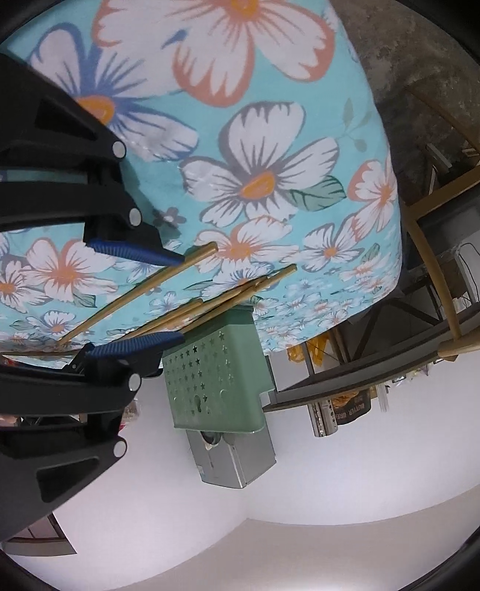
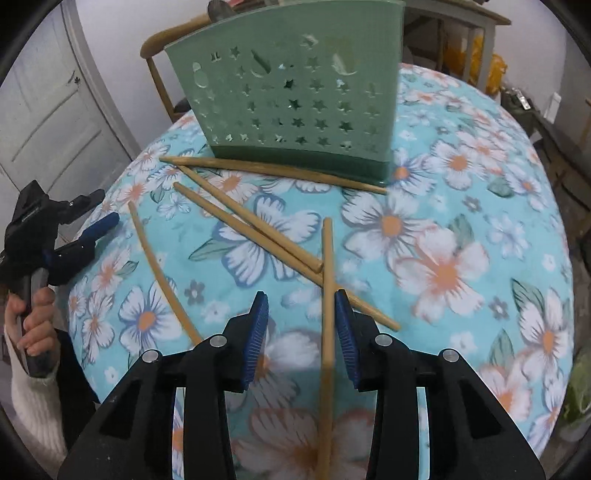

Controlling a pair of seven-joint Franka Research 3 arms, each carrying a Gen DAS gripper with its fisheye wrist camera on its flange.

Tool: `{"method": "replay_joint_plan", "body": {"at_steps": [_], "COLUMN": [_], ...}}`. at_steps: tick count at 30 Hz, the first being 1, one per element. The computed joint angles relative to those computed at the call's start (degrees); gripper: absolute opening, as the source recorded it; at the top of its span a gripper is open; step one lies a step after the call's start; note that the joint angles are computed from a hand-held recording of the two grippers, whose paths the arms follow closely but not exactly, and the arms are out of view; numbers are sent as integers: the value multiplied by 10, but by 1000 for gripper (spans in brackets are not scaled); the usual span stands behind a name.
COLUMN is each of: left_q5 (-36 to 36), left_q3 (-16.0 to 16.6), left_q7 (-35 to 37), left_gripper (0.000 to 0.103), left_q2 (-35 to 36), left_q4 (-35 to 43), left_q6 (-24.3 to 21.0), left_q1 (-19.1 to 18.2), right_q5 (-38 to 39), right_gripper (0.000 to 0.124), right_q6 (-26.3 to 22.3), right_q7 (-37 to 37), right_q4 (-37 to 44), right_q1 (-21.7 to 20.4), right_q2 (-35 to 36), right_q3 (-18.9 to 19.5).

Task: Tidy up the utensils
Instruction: 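Lift the chopstick upright with the right tool while the left tool grasps another chopstick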

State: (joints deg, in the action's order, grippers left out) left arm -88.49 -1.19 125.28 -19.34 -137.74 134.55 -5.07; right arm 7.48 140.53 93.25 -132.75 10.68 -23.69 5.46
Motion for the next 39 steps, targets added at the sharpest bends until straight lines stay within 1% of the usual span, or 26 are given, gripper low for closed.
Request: {"method": "replay_joint_plan", "body": {"at_steps": [2, 3, 5, 6, 7, 8, 10, 12, 15, 18, 20, 22, 24, 25, 26, 27, 28, 29, 30, 32, 34, 36, 37, 38, 39], "left_q5": [7, 12, 45, 82, 146, 193, 241, 277, 311, 334, 335, 361, 428, 460, 504, 559, 573, 593, 612, 623, 634, 642, 646, 651, 644], "left_q3": [-8, -15, -30, -42, -60, -73, -88, -95, -93, -83, -70, -65, -74, -81, -94, -110, -109, -108, -106, -91, -76, -58, -46, -33, -11], "left_q7": [-12, -19, -47, -71, -115, -142, -173, -201, -222, -250, -255, -275, -332, -362, -402, -455, -470, -481, -492, -500, -505, -505, -497, -489, -468], "left_gripper": [35, 35, 34, 33, 29, 28, 28, 29, 29, 29, 29, 29, 29, 28, 26, 17, 16, 16, 15, 14, 12, 11, 9, 8, 6], "left_q2": [2, 4, 6, 7, 10, 12, 13, 18, 27, 30, 37, 43, 52, 53, 53, 51, 48, 44, 41, 31, 16, 0, -11, -17, -24], "left_q4": [5, 8, 15, 19, 24, 25, 22, 21, 22, 21, 25, 29, 37, 36, 33, 28, 23, 23, 23, 19, 16, 13, 16, 22, 33], "left_q6": [16, 32, 71, 101, 135, 163, 208, 239, 270, 282, 293, 299, 299, 307, 314, 318, 320, 312, 306, 300, 302, 318, 320, 316, 307], "left_q1": [-2, -4, -9, -12, -14, -15, -24, -31, -46, -61, -75, -82, -72, -66, -53, -34, -35, -34, -34, -46, -59, -75, -88, -102, -128], "right_q5": [-10, -6, -4, 3, 6, 7, -8, -16, -14, -5, -3, 18, 39, 51, 72, 89, 116, 142, 156, 162, 177, 196, 206, 218, 228], "right_gripper": [21, 19, 6, 6, 5, 5, 5, 5, 5, 5, 5, 5, 5, 5, 5, 5, 5, 5, 5, 5, 5, 5, 5, 5, 5], "right_q6": [0, 4, 8, 10, 13, 15, 21, 32, 71, 150, 179, 217, 247, 256, 272, 285, 300, 313, 318, 321, 328, 338, 344, 346, 353], "right_q7": [11, 12, 25, 30, 38, 44, 60, 70, 92, 91, 98, 84, 70, 62, 47, 33, 10, -7, -13, -14, -32, -42, -47, -55, -57], "right_q4": [6, 7, 8, 6, 2, -1, -10, -23, -55, -95, -106, -117, -121, -121, -125, -128, -132, -138, -142, -146, -146, -147, -149, -148, -147], "right_q1": [-6, -5, -8, -7, -8, -10, -17, -20, -27, -29, -35, -21, -10, -3, 16, 31, 60, 83, 87, 69, 83, 93, 98, 110, 113], "right_q2": [11, 15, 18, 17, 14, 11, 2, -12, -41, -66, -71, -75, -75, -76, -77, -76, -79, -83, -87, -92, -95, -100, -103, -104, -104], "right_q3": [4, 1, 0, -3, -4, -4, 5, 8, 9, 7, 13, -1, -13, -20, -37, -48, -73, -90, -92, -73, -83, -93, -99, -112, -118]}}
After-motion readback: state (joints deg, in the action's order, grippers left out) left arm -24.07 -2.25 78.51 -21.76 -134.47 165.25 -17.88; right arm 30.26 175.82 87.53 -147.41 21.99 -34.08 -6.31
